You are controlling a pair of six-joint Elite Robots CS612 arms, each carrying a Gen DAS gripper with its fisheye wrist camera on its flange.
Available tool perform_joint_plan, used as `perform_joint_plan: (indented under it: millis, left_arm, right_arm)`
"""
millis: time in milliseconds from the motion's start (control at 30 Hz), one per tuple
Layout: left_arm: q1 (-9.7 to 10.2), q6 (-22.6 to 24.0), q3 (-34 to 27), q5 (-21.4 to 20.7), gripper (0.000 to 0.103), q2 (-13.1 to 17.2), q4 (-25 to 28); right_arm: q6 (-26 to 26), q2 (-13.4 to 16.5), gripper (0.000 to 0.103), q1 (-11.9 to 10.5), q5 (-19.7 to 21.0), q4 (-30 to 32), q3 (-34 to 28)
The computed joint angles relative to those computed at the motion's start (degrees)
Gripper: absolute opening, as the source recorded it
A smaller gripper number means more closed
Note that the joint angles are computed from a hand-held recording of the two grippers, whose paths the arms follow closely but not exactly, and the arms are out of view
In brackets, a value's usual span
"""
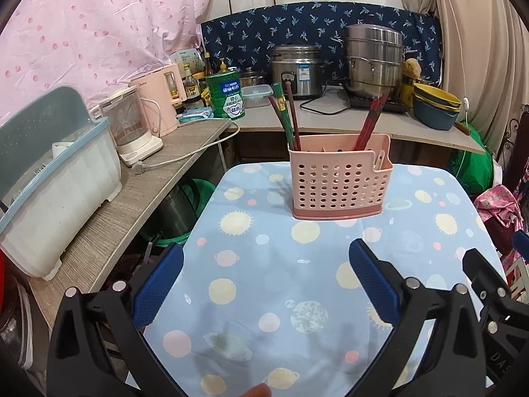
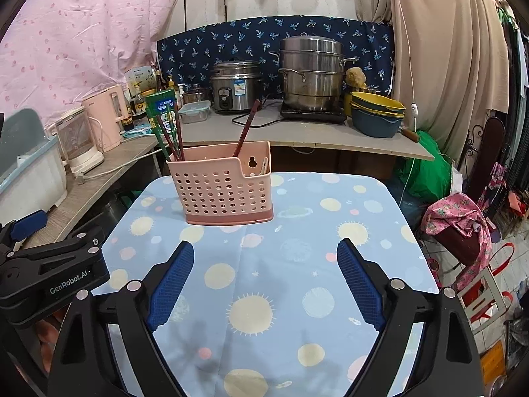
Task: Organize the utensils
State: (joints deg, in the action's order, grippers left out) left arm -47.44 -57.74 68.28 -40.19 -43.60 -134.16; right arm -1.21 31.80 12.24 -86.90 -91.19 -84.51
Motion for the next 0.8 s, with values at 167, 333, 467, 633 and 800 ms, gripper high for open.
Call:
perform_joint_plan:
  millis: [167, 333, 467, 633, 800]
  left_arm:
    - [0.21, -0.14, -0.39, -0.44, 0.096, 0.35, 0.39]
    - [0.37, -0.02, -1.14, -0.68, 0.096, 0.87, 0.85]
    - [0.58, -0.1, -1.64, -1.19, 0.096, 1.25, 1.18]
    - [0.75, -0.08, -2.14, -1.65, 0.096, 1.63, 1.57]
    - [0.79, -0.74, -2.61, -1.26, 0.096, 1.94, 2.44]
  right_arm:
    - [0.07, 0.07, 0.087, -0.05, -0.42, 0.19, 0.29]
    - [-0.16, -0.03, 0.087, 0.03, -0.53, 0.5, 0.82]
    - [0.13, -0.04, 0.087, 0.12, -0.39, 1.06, 1.12]
    - [0.07, -0.09, 0.087, 0.23, -0.48, 1.28, 1.58]
    - [0.16, -0.12, 0.087, 0.15, -0.43, 1.69, 1.88]
